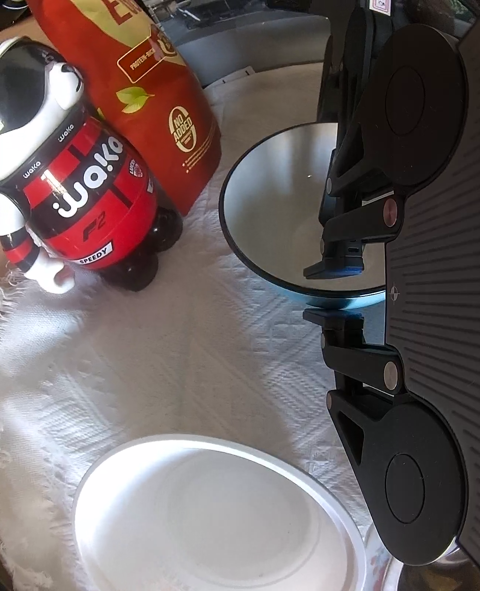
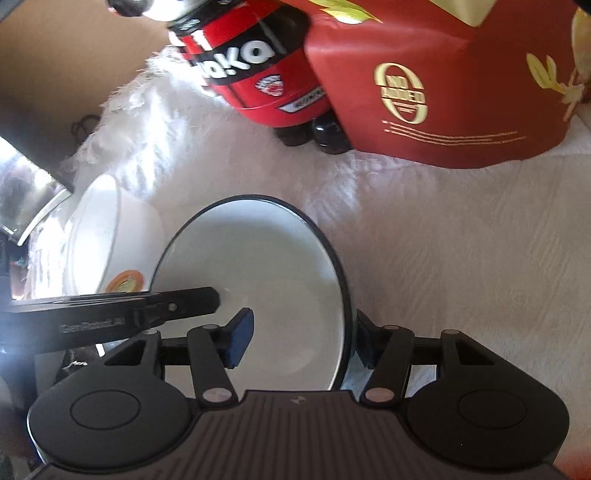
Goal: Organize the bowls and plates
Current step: 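Lift the blue enamel bowl with both tools and carry it toward the plate stack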
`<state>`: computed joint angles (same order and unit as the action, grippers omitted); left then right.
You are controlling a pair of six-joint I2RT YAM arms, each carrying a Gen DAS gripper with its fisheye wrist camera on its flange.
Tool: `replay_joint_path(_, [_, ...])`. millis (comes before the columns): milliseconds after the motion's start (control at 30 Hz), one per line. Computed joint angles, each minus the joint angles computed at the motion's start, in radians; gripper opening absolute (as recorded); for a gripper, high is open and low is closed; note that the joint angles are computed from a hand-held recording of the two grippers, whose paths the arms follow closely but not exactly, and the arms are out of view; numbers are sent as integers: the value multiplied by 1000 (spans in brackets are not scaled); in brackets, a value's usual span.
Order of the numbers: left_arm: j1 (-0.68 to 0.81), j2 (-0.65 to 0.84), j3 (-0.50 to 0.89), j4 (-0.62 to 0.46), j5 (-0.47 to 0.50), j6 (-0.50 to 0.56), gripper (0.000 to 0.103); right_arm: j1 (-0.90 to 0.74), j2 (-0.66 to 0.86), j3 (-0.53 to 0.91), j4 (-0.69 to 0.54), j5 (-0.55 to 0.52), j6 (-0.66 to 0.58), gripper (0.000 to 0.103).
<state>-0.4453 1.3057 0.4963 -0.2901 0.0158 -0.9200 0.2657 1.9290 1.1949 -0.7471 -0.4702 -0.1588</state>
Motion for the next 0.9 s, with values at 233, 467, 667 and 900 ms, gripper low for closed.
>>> replay_joint_path(233, [-4,92,27,27,15,15,19,27,17,7,-15,32,10,59])
replay_joint_path(467, [-32,90,24,15,-10,13,19,33,-3,-2,-22,40,21,59])
replay_joint_path(667, [-30,39,19,-16,-11,15,20,48,-36,-7,-19,50,51,59])
replay_joint_path(900, [-45,-129,87,-214,-38,20,26,47,-118,22,-69,13,113,59])
